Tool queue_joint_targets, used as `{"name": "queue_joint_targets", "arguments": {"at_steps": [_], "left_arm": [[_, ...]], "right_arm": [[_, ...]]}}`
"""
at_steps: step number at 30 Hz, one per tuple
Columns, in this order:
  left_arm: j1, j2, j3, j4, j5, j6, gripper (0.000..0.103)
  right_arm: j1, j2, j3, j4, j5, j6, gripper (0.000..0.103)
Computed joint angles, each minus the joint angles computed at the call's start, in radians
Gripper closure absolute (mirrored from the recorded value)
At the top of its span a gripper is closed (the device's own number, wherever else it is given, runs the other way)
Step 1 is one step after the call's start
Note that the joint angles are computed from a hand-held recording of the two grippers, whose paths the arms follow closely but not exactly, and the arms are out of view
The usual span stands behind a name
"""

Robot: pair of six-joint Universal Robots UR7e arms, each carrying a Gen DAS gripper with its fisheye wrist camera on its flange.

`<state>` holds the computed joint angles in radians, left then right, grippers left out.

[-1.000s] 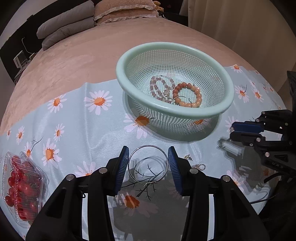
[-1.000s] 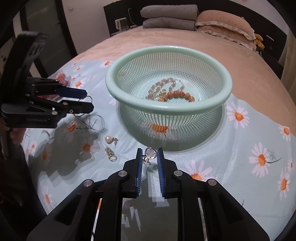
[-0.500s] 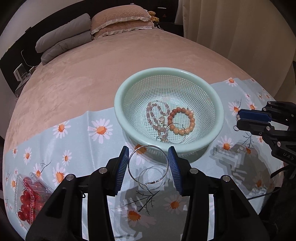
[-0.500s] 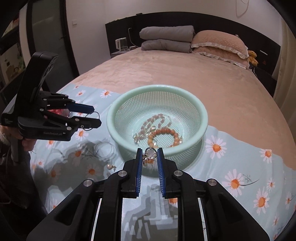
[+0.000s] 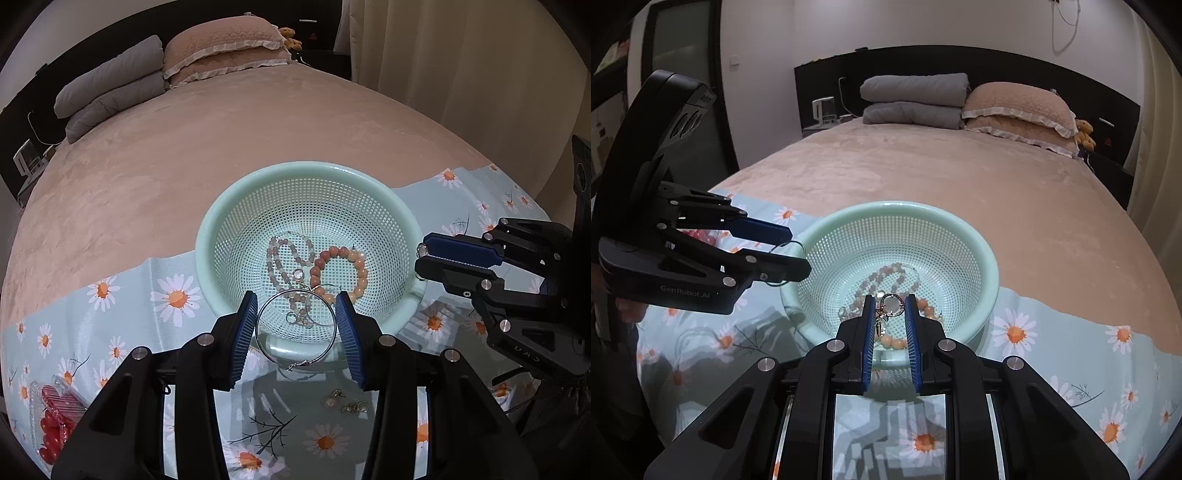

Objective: Organize jewelry
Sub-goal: 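Carry hoop and ring earring over the green basket and open both tools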

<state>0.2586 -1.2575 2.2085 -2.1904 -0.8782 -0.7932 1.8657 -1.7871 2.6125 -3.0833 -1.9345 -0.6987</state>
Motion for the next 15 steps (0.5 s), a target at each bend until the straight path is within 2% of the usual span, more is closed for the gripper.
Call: {"name": "queue_joint_targets", "arguments": {"at_steps": [2,3,4,5,6,8,11,15], "left_arm": [[0.008,0.012,-0.01,0.006,0.002,0.0,0.054],[0.009,0.017,-0.016,0.026,0.012,-0.017,0.026],[0.002,0.016,-0.019,0.06,0.044,-0.051,0.006],[-0.007,0.006,-0.011,0.07,0.071,-0.073,0.006],[-0.007,-0.013,0.002,0.053,0.068,-0.074,0.006],[0.0,-0.048,0.016,0.056,0.065,-0.109,0.006],[0.013,-0.083,0.014,0.153,0.071,-0.214,0.006],[0.03,-0.126,0.042,0.167,0.04,-0.251,0.006]], "right_arm": [[0.0,0.032,0.012,-0.08,-0.009,-0.01,0.086],[0.003,0.045,0.015,-0.101,-0.026,-0.005,0.076],[0.007,0.057,0.018,-0.124,-0.046,0.0,0.06],[0.01,0.069,0.026,-0.17,-0.062,-0.005,0.054],[0.008,0.068,0.029,-0.188,-0.069,-0.007,0.051],[-0.009,0.041,0.029,-0.173,-0.06,0.0,0.05],[-0.029,0.012,0.032,-0.163,-0.048,0.01,0.045],[-0.036,-0.005,0.035,-0.147,-0.047,0.003,0.044]]}}
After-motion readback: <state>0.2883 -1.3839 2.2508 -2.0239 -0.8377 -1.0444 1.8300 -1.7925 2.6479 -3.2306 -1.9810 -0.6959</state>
